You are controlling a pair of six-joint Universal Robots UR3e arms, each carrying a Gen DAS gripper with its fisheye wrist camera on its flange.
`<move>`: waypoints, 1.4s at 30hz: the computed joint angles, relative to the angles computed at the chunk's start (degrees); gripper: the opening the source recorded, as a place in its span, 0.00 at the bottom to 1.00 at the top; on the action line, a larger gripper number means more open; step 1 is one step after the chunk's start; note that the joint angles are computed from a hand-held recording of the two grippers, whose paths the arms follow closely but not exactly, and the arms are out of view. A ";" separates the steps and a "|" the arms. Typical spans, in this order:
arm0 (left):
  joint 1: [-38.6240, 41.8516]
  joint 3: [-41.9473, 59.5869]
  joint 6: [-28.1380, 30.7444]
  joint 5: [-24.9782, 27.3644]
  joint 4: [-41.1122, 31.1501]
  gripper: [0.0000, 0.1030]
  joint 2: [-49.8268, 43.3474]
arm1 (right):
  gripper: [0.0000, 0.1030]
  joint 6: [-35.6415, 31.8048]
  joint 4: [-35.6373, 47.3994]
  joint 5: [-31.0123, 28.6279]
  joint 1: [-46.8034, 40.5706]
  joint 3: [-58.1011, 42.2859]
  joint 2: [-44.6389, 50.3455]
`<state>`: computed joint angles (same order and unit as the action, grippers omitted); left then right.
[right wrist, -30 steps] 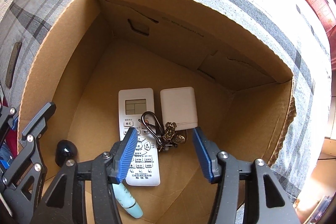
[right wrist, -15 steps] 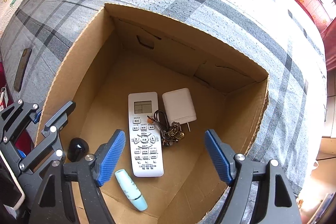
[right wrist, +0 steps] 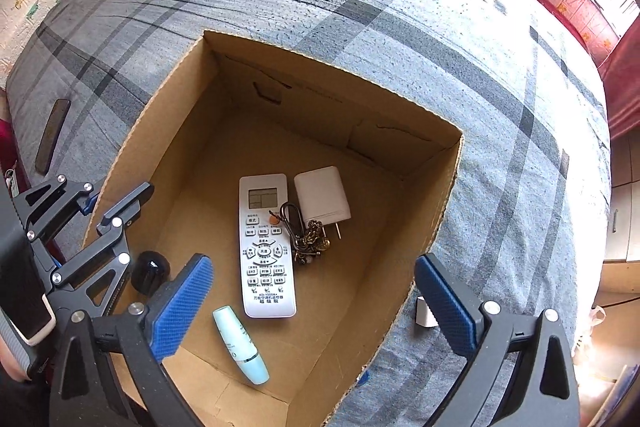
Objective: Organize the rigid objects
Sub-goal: 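Move the right gripper back to the small white plug charger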
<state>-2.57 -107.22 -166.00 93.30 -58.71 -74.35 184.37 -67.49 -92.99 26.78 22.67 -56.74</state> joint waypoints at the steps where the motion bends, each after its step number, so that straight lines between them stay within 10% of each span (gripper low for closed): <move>1: -0.02 0.04 0.00 0.02 -0.01 0.16 -0.03 | 1.00 0.20 -0.04 -0.24 0.07 -0.07 0.00; 42: -0.62 -0.10 -0.46 0.66 0.23 0.16 -0.26 | 1.00 -4.95 -22.20 -1.76 -21.46 53.11 -33.46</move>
<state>-3.19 -107.32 -166.47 93.97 -58.48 -74.62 179.42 -89.69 -94.75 5.32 75.78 -90.20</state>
